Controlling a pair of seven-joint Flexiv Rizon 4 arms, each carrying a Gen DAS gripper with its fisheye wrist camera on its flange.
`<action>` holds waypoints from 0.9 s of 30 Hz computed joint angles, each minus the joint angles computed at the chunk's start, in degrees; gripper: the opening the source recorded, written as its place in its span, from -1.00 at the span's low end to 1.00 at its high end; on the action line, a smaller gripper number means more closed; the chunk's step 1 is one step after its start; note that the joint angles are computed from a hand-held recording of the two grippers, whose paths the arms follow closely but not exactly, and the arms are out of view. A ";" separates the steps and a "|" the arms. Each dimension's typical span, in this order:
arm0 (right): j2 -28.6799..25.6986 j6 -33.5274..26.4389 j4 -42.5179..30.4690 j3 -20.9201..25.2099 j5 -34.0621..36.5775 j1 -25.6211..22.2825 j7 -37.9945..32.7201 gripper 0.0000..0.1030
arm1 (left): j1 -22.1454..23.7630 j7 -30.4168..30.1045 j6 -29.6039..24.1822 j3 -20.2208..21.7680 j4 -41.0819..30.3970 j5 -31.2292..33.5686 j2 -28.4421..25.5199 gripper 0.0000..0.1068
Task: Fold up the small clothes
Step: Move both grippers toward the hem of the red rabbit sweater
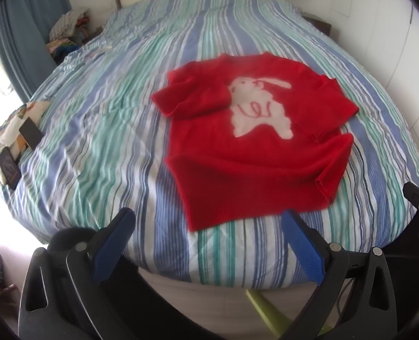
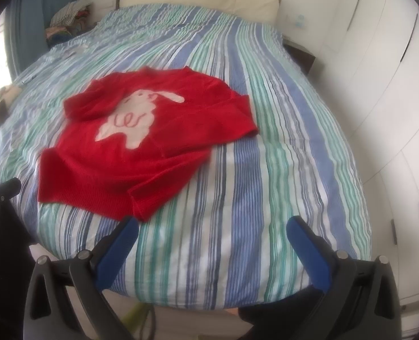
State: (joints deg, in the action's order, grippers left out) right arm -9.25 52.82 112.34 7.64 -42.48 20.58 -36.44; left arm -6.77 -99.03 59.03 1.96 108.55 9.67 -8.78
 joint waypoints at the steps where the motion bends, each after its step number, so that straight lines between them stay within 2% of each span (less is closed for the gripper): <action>1: -0.07 -0.05 -0.08 0.01 0.13 -0.01 -0.09 0.99 | 0.01 -0.02 -0.07 -0.01 -0.08 0.00 -0.05 0.92; 27: -0.06 0.87 0.00 0.30 1.34 0.19 -0.26 0.99 | 0.05 -1.05 -0.95 0.20 -0.39 1.84 -0.11 0.92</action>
State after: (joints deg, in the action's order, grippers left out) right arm -9.32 53.69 112.34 7.95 -41.13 20.77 -36.70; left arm -6.71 -100.07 58.08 2.16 108.16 11.52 -8.89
